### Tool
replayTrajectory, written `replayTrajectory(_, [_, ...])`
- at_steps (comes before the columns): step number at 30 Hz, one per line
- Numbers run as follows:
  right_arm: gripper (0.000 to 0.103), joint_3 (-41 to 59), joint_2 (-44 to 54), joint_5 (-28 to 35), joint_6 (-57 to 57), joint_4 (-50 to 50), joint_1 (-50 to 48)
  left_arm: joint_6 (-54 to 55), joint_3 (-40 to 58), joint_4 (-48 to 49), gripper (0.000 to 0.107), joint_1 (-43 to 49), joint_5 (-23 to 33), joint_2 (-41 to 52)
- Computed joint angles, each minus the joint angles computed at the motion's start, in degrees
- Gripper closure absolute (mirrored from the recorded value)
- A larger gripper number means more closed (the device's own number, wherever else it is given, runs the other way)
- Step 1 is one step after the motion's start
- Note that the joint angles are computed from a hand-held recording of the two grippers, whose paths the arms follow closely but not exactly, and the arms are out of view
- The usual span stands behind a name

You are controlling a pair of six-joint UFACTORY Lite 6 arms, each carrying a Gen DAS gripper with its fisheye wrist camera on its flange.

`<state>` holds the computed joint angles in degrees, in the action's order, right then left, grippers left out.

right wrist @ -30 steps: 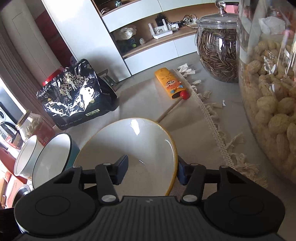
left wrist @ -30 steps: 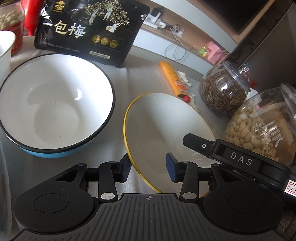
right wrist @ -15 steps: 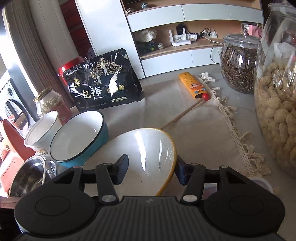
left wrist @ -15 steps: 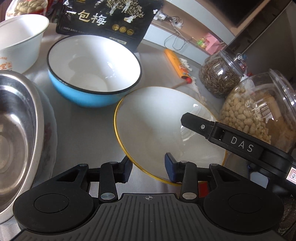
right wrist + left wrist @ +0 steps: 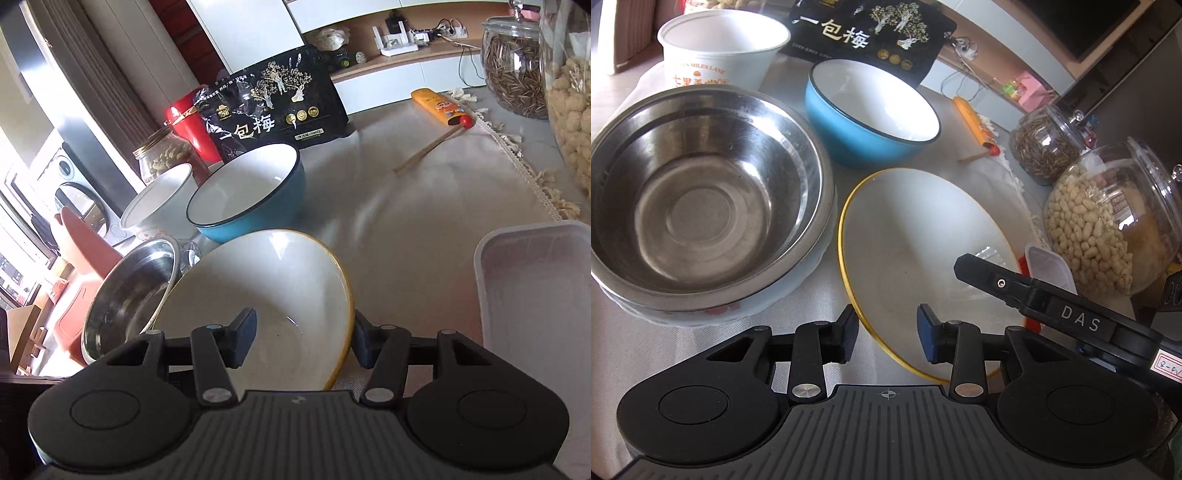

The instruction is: Organize plates and bowls

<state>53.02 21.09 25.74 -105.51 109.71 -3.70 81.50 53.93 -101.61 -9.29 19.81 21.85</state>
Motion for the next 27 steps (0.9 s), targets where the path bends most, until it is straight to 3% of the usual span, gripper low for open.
replayTrajectory(8, [0.045, -10.8, -11.7, 4.3, 3.3, -6.8, -7.6, -0.2, 0.2, 1.2, 0.071, 1.9, 2.7, 0.0])
replayTrajectory(14, [0.039, -12.8, -17.5, 10.7, 20.3, -35.0, -17.9, -2.0, 1.0, 2.8, 0.071, 1.8, 2.2, 0.3])
replayTrajectory(18, [0.039, -11.9, -14.7, 13.1, 24.0, -43.3, -18.8, -2.1, 1.3, 2.7, 0.071, 2.0, 2.4, 0.7])
replayTrajectory(23, [0.036, -12.6, -12.7, -0.6, 19.1, -34.4, -12.7, -2.2, 1.2, 2.9, 0.071, 2.0, 2.3, 0.4])
replayTrajectory(27, [0.025, -9.6, -7.9, -0.5, 16.5, -28.7, -12.7, -2.0, 1.1, 3.6, 0.071, 2.5, 2.8, 0.0])
